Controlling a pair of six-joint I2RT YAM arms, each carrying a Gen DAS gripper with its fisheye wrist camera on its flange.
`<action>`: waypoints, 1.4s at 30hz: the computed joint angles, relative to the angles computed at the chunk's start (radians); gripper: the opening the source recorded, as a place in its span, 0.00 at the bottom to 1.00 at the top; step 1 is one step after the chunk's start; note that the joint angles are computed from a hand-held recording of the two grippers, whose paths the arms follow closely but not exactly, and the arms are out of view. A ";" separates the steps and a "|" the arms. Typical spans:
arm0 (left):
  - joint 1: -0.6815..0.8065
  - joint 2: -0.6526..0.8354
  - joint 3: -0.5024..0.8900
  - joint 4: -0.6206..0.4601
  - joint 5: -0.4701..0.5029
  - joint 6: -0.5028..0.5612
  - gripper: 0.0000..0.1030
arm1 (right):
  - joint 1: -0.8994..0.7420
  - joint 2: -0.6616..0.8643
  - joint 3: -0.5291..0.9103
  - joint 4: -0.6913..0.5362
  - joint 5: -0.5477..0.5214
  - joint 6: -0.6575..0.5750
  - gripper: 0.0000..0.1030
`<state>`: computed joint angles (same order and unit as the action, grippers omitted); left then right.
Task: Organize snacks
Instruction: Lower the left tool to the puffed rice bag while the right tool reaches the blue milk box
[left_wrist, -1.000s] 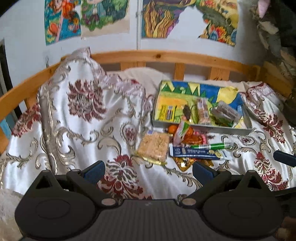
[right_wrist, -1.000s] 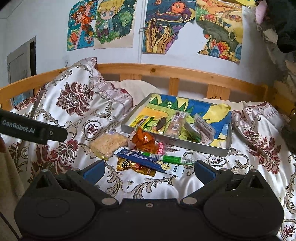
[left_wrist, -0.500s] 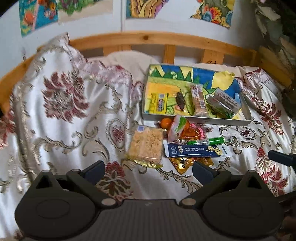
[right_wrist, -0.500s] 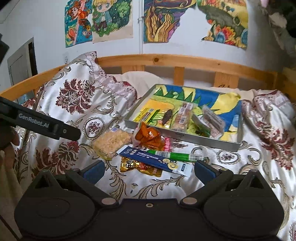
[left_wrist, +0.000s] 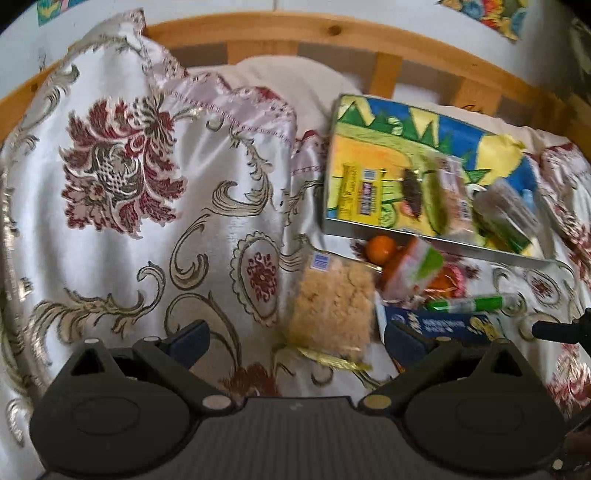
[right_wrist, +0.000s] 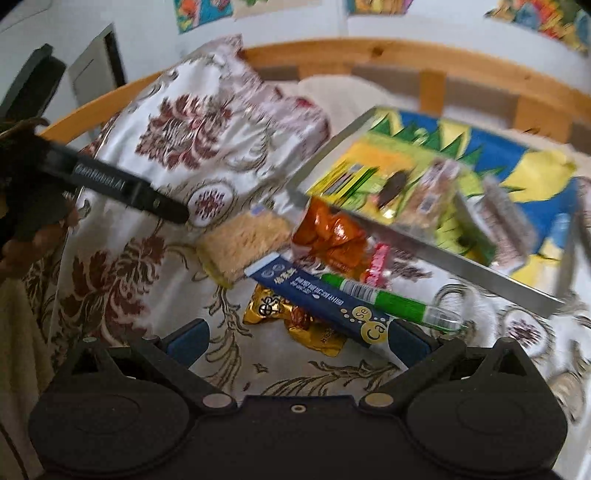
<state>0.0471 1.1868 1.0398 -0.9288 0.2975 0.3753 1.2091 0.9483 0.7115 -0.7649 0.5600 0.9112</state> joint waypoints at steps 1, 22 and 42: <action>-0.005 0.023 0.004 0.009 -0.002 0.002 0.99 | -0.040 -0.018 -0.020 0.027 -0.037 -0.059 0.99; -0.227 0.173 -0.083 0.252 -0.125 0.146 0.99 | -0.521 0.017 -0.179 0.315 -0.505 -0.567 0.98; -0.222 0.242 -0.056 0.246 -0.102 0.229 0.93 | -0.549 0.036 -0.113 0.212 -0.657 -0.609 0.78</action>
<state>-0.1751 1.4288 0.9840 -0.6832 0.1957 0.6039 0.6600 0.9848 0.5984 -0.5531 -0.0972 0.3022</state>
